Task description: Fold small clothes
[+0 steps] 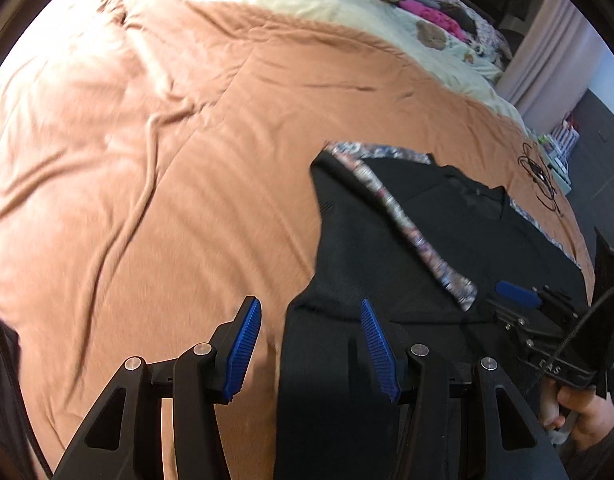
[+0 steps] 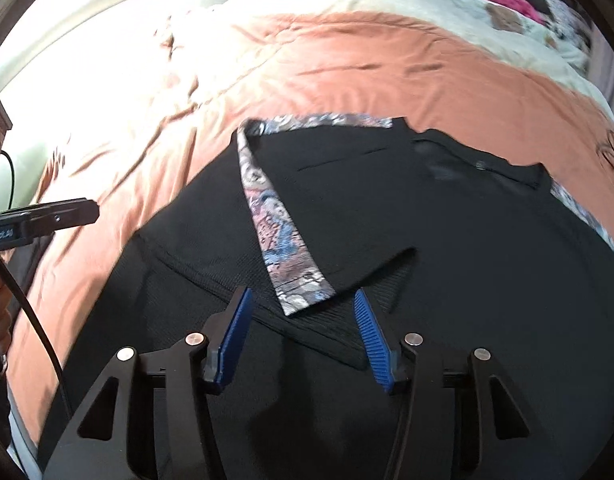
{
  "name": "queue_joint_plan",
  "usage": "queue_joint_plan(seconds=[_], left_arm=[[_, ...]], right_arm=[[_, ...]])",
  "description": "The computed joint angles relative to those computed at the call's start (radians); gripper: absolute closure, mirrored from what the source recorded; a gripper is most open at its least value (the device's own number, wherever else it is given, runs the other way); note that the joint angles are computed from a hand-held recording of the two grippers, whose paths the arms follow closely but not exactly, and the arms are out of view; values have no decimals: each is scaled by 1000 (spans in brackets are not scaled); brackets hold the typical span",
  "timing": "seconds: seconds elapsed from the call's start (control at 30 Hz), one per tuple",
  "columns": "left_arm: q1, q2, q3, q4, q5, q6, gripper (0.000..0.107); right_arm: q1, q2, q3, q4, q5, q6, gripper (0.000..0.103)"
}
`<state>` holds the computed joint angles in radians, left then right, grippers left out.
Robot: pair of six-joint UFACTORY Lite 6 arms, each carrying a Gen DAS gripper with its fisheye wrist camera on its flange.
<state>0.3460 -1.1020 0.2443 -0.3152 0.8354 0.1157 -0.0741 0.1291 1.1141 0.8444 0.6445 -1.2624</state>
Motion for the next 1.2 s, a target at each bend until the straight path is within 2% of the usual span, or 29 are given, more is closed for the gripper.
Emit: queue_joint_plan(seconds=[0.1,0.2,0.27,0.37,0.4,0.5,0.6,0.8,0.9,1.0,1.07,1.13,1.2], left_arm=[[60,-24,-62,-42,-5,70,53],[58,16,-109,-65,-71,91,55],[43,72,-125,-74,-129,98,58],[6,122,-139,-45,-189,70,60],[0,125,-145,-41,-200,70,61],[-31,145,-154,-18,-240,44,64],[-40,169,-158,-1,-271,31,69],[12,177,-156,-45,-269,110,75],[24,164,-157,-40,-258,122,76],[56,153,-154,-57,-242,157,76],[87,148,-155,-85,-227,199,76],[93,153,-153,-88,-228,203,76],[78,149,-153,-73,-231,174,76]], right_arm=[[62,51,25,-65,-60,46,52],[99,80,32,-124,-103,56,52],[141,128,70,-227,-141,146,63],[142,189,156,-271,-105,203,88],[136,199,181,-274,-86,211,99],[107,243,288,-266,-33,230,102],[66,309,419,-249,26,258,102],[14,503,718,-286,93,401,102],[12,636,906,-383,133,610,101],[-1,796,1139,-471,221,772,99],[-36,816,1150,-387,273,735,91],[-52,754,1026,-332,240,669,67],[-73,712,929,-267,240,589,62]])
